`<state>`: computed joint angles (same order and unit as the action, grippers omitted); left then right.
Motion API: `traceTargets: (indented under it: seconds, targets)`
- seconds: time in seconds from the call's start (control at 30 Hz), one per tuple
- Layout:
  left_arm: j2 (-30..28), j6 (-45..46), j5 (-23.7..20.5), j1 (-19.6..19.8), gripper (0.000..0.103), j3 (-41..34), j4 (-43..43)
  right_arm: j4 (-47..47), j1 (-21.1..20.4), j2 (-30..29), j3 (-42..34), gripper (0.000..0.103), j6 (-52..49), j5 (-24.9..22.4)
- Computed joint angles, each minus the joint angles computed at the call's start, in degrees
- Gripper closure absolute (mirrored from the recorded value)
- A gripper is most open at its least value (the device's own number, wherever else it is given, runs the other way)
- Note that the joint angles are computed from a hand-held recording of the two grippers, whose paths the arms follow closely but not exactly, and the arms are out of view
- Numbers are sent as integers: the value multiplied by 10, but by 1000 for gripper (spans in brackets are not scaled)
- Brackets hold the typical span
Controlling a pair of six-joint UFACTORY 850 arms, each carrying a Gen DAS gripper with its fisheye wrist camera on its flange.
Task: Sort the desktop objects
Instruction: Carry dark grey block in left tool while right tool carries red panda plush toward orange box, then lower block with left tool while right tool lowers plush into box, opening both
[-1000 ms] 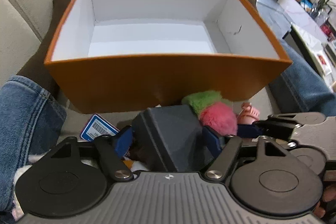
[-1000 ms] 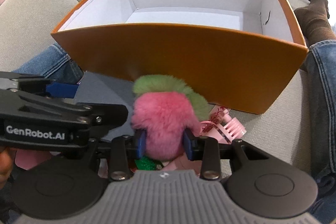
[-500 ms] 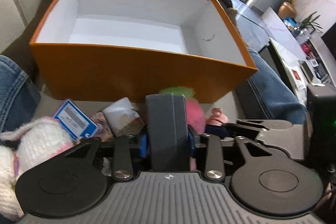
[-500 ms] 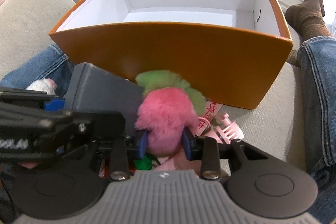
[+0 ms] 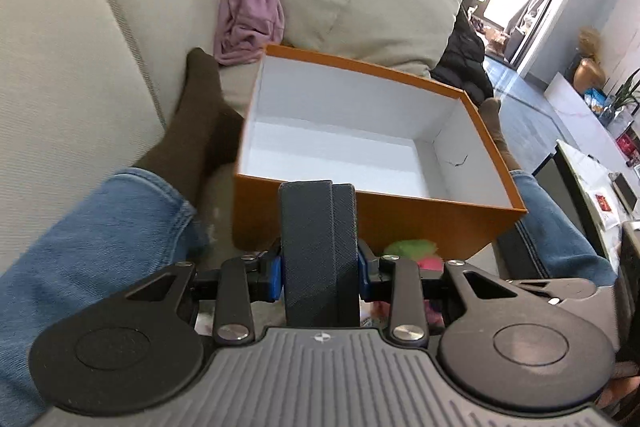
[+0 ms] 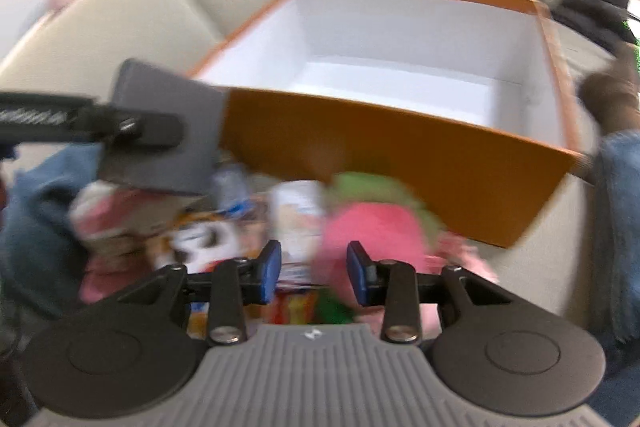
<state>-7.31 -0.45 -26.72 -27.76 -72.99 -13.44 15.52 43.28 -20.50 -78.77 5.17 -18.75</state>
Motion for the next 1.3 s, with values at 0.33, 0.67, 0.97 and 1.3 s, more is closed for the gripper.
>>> traceTargets:
  seconds: [0.33,0.67,0.97,1.3]
  targets:
    - [45,40,18,21,65,33,-47,-158,66,-82,-96,33,-43,-89]
    - [35,80,16,32,65,7,-54,-145,46,-52,-91,60,-12,-96]
    - [-22,126,-12,31,65,-68,-61,-83,9,-13,-107,67,-5,-93]
    - [-143,142,-80,30,65,-232,-60,-221,-27,-61,-212,68,191,-49]
